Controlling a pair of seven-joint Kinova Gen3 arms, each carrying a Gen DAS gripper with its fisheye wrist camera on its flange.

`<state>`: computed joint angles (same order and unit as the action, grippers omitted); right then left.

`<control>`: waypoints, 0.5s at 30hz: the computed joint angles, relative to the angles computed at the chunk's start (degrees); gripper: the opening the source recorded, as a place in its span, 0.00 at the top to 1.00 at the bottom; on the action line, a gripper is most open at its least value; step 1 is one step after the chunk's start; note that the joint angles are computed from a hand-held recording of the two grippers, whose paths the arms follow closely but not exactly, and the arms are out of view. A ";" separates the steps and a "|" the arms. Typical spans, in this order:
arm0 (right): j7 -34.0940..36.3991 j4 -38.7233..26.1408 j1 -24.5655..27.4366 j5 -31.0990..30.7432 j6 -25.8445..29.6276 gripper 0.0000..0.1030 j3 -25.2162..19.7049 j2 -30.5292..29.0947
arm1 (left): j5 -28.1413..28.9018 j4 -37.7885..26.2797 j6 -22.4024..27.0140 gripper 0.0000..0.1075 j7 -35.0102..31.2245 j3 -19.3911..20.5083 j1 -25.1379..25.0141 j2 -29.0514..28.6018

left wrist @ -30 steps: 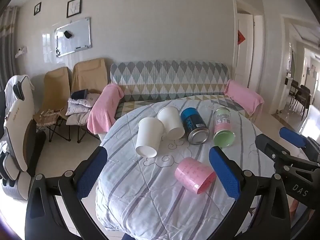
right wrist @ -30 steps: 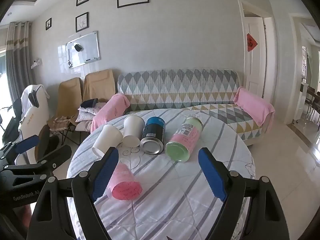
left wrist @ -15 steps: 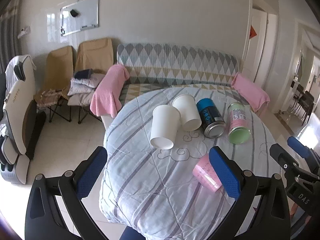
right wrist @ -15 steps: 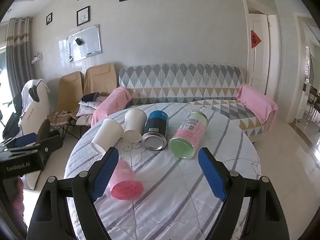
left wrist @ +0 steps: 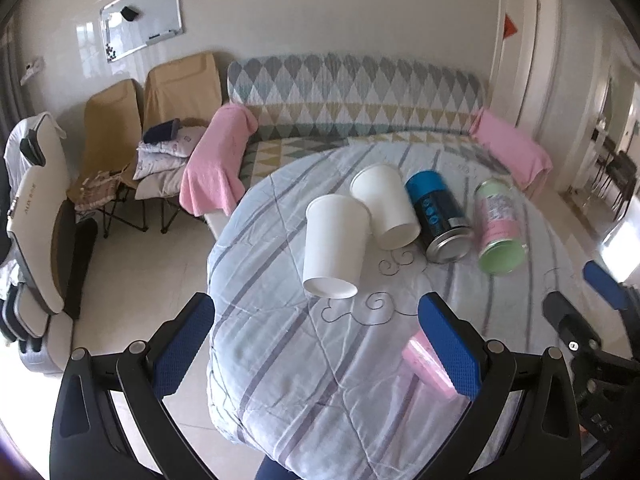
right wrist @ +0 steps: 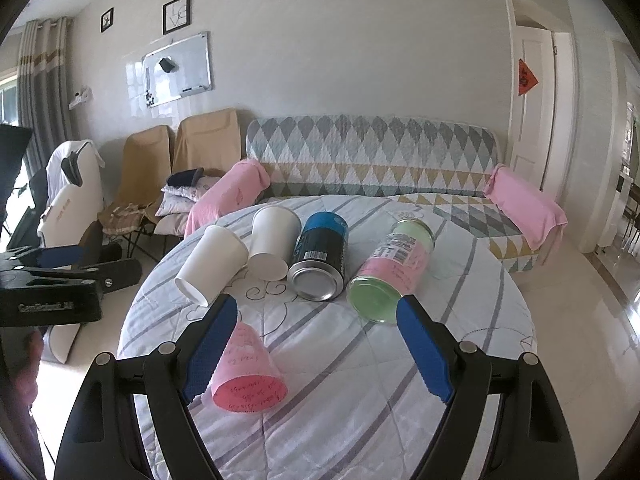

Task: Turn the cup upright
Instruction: 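Move the left gripper toward the upside-down white paper cup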

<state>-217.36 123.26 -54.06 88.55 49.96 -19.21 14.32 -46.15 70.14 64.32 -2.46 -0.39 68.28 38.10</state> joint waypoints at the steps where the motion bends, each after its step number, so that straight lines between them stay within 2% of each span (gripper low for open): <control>1: -0.04 -0.01 0.25 0.32 -0.41 0.19 0.12 0.15 | 0.47 -0.98 0.39 0.04 -0.87 0.25 -0.55 0.69; 4: 1.46 -0.71 1.37 0.37 -2.28 0.19 0.55 0.69 | 2.07 -1.91 -1.28 0.04 -3.05 0.74 -2.30 1.40; 10: 4.20 -3.18 3.37 0.71 -5.46 0.19 2.02 2.32 | 3.08 -4.27 -2.20 0.04 -5.67 -0.75 -3.12 3.29; 15: 4.93 -4.73 4.14 1.25 -6.04 0.19 2.90 3.65 | 5.99 -6.53 -2.98 0.04 -9.17 -0.99 -5.53 4.97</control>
<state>-212.43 118.53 -49.92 89.80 43.91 -16.31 17.97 -40.16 63.61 61.34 -11.62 -1.37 62.75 43.07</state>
